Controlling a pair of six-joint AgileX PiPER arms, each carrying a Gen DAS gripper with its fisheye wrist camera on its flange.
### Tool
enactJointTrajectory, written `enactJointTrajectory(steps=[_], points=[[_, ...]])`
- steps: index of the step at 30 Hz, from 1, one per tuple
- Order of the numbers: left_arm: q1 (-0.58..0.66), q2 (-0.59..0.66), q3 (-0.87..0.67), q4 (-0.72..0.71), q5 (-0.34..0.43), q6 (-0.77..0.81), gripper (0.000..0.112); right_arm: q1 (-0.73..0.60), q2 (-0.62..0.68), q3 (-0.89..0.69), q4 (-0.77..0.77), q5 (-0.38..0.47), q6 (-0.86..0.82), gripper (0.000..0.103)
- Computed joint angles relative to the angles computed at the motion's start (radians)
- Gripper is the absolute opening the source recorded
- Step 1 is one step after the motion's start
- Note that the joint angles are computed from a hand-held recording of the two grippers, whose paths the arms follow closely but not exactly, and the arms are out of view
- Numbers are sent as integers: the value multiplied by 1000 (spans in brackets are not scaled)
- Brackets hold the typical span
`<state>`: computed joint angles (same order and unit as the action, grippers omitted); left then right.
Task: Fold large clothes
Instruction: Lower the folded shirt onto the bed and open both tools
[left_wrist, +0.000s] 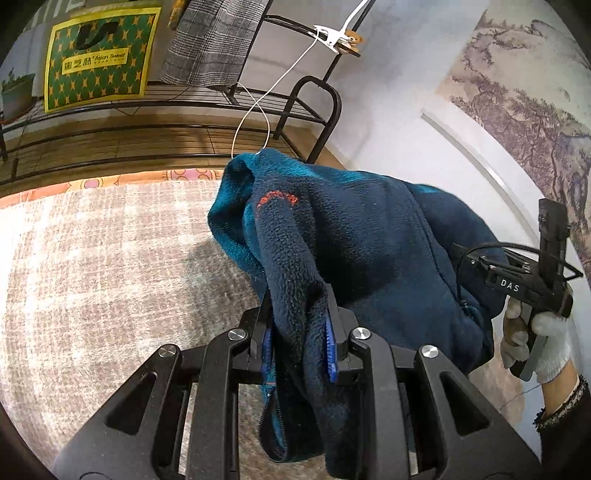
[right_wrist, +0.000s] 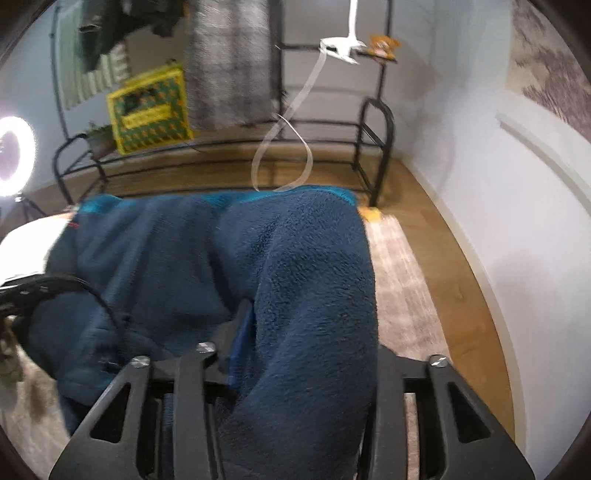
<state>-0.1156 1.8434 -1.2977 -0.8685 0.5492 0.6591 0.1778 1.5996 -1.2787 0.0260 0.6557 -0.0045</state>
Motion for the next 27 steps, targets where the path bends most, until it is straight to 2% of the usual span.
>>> enactJointTrajectory(steps=[1, 2, 3, 5, 7, 12, 16, 21, 24, 27], points=[[-4, 1, 0, 12, -8, -6, 24, -18, 1, 13, 31, -7, -13, 49], [-8, 1, 0, 25, -16, -15, 27, -26, -2, 28, 22, -24, 5, 57], [-10, 3, 1, 35, -22, -21, 29, -23, -7, 45, -9, -41, 37, 60], [-6, 5, 3, 54, -28, -43, 41, -30, -6, 62, -30, -54, 65, 71], [0, -3, 5, 75, -25, -63, 42, -46, -11, 67, 0, -49, 42, 71], [-58, -111, 64, 333, -101, -228, 42, -32, -54, 59, -125, -7, 155, 72], [-78, -221, 127, 413, -111, -285, 42, -27, -146, 79, -166, 28, 201, 72], [-74, -387, 171, 475, -56, -351, 42, 30, -264, 71, -238, 110, 261, 72], [-74, -510, 178, 526, 6, -402, 42, 90, -336, 23, -278, 190, 294, 72], [-63, -616, 148, 547, 101, -419, 42, 147, -389, -40, -301, 263, 320, 72]])
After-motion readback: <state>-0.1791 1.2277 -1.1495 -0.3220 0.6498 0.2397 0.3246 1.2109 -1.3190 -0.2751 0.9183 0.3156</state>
